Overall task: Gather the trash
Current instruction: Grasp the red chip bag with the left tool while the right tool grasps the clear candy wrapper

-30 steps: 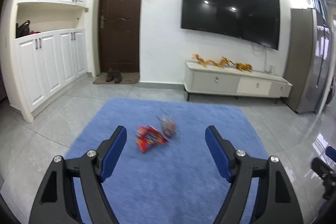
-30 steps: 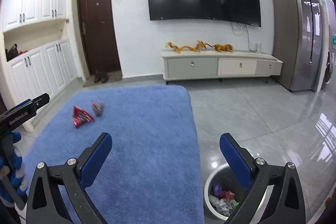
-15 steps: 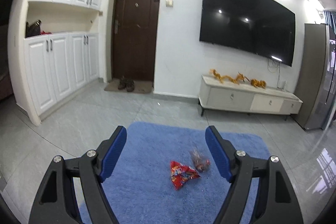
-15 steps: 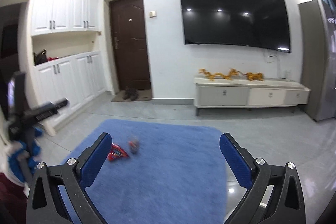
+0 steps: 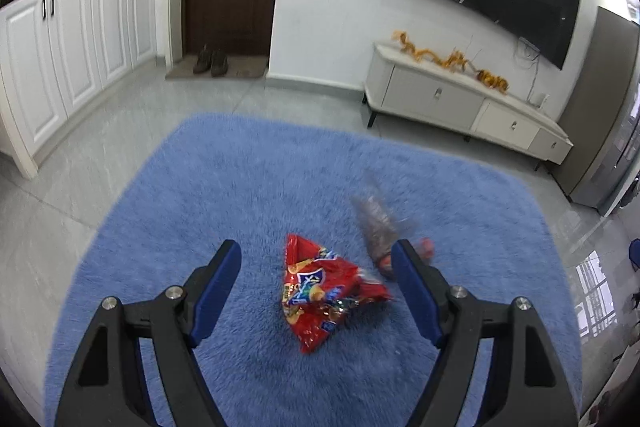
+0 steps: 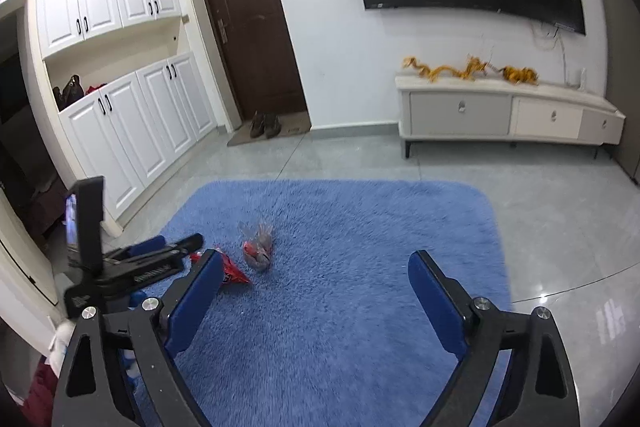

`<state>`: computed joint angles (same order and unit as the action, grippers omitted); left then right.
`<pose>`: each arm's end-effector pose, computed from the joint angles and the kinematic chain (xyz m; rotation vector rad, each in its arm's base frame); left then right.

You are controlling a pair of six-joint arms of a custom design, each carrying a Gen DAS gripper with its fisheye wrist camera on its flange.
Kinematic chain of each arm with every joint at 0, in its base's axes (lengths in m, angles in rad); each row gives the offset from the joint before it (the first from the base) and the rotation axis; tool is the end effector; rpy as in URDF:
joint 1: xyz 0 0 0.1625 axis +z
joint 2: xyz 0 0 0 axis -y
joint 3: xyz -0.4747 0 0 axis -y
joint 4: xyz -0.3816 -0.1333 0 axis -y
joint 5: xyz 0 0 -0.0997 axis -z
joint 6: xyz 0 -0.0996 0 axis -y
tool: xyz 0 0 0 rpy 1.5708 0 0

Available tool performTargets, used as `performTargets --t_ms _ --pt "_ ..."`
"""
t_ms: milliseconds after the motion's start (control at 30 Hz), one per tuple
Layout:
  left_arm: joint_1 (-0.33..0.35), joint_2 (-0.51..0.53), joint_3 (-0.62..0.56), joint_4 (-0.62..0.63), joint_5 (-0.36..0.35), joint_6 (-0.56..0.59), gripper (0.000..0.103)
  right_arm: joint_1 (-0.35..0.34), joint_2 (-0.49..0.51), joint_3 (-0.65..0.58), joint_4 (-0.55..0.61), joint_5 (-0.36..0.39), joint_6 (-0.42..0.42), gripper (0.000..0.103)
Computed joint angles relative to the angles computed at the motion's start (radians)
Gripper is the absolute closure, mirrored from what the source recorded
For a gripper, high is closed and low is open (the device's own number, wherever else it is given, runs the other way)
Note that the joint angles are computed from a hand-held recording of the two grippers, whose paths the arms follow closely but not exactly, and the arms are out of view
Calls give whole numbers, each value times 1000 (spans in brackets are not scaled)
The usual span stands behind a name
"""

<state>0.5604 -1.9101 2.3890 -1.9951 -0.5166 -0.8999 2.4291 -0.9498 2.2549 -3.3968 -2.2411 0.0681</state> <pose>-0.1182 -0.3338 0.3797 0.1623 2.2769 -1.0485 0.4264 -0.2739 0.1623 0.7734 -2.4779 1.0185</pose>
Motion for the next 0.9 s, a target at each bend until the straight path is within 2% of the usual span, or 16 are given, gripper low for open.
performTargets --t_ms 67,133,333,433,500,600,700,767,833,900 --pt "55 20 22 -99 -29 60 27 -26 31 -20 0 34 -9 10" --pt "80 22 38 -157 -44 102 27 -47 57 -38 -1 64 -22 11" --pt "163 53 58 -235 -79 163 28 -105 150 -107 32 184 -42 31" --pt "165 47 65 -259 -77 185 32 -138 192 -144 69 244 -33 39" --pt "162 38 71 -259 -74 193 43 -149 213 -159 84 265 -21 42" --pt "160 40 75 -260 -62 191 49 -176 241 -178 112 304 -1 50" --pt "162 36 78 -272 -60 196 53 -199 256 -185 137 344 28 66" --pt "163 33 77 -272 -60 198 56 -211 260 -187 144 360 40 86" --pt "163 28 77 -274 -62 206 59 -217 255 -178 138 367 50 87" --pt "161 23 80 -292 -73 223 66 -213 239 -159 127 360 49 88"
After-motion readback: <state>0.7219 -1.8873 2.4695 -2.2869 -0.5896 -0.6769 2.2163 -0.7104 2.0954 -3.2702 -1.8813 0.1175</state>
